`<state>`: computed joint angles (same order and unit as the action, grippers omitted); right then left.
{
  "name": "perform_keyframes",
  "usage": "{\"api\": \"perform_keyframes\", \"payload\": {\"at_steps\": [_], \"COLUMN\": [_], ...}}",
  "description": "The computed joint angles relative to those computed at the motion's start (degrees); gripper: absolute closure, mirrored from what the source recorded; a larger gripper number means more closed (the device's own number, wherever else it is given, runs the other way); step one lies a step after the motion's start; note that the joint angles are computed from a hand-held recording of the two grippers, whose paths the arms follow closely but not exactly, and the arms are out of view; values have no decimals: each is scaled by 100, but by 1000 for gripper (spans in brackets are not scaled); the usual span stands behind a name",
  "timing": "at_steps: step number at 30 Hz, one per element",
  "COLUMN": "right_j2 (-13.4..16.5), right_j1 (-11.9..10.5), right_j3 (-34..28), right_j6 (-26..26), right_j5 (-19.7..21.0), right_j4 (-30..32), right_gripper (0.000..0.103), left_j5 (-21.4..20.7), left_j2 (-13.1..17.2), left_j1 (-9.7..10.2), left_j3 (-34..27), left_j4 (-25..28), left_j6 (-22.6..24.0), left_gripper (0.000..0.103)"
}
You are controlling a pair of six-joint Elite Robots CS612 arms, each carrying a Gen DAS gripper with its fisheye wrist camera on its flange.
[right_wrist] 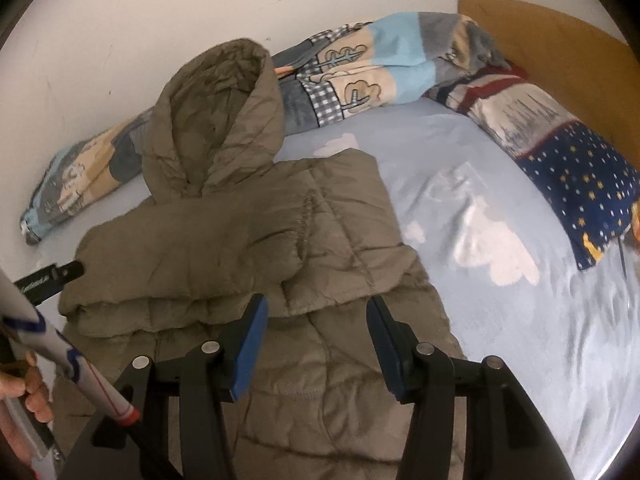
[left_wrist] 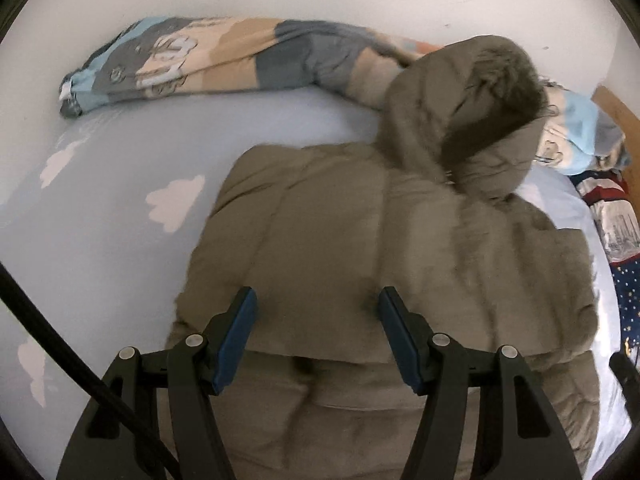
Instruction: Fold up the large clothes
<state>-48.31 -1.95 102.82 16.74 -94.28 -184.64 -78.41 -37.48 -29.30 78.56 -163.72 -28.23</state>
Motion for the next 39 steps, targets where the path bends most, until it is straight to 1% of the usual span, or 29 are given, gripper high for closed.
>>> {"api": "perform_keyframes", "payload": {"at_steps": [2, 3, 5, 8, 9, 12, 14, 15, 18, 20, 23, 25, 27, 29, 32, 34, 36, 39], "right_j2": [72, 122, 194, 274, 296, 304, 262, 224, 143, 107, 107, 111, 125, 146, 171, 164, 132, 21], "right_j1": [21, 22, 18, -56, -74, -118, -137, -134, -94, -63, -8, 44, 94, 137, 166, 174, 190, 175], "right_j3": [-107, -178, -269, -361, -396, -403, -348, -304, -235, -213, -230, -236, -250, -282, -303, -285, -223, -60], "right_j6": [-93, -166, -195, -93, -55, 85, 163, 133, 53, -8, -158, -276, -368, -459, -610, -648, -719, -814], "right_j5": [-5, 31, 66, 269, 278, 325, 387, 415, 350, 378, 424, 398, 391, 366, 438, 426, 372, 377], "right_j4": [74, 149, 287, 652, 841, 1141, 1020, 874, 630, 573, 590, 663, 791, 976, 1241, 1358, 1303, 1123], "right_gripper": [47, 47, 47, 48, 48, 49, 49, 49, 49, 49, 49, 49, 49, 49, 49, 49, 49, 49], "left_j5": [-110, -113, -114, -116, -118, -73, -86, -69, 87, 49, -81, -30, 4, -56, 113, 29, -16, 1], "left_j2": [25, 44, 86, 172, 184, 131, 66, 8, -125, -210, -302, -330, -327, -299, -376, -496, -659, -878], "left_j1": [52, 60, 56, 57, 57, 42, 36, 25, -15, -25, -41, -74, -96, -95, -166, -188, -214, -241], "left_j3": [35, 32, -5, -124, -134, -83, 25, 119, 326, 467, 598, 686, 711, 670, 828, 998, 1254, 1610], "left_j4": [-67, -81, -47, 135, 157, 105, -85, -234, -459, -579, -259, -95, 213, 656, 538, 319, -23, -362], "left_j6": [22, 42, 86, 79, 40, 21, 30, 51, 102, 111, 180, 203, 189, 124, 194, 224, 236, 292], "left_gripper": [38, 36, 34, 31, 31, 31, 31, 31, 31, 31, 31, 31, 31, 31, 31, 31, 31, 31]}}
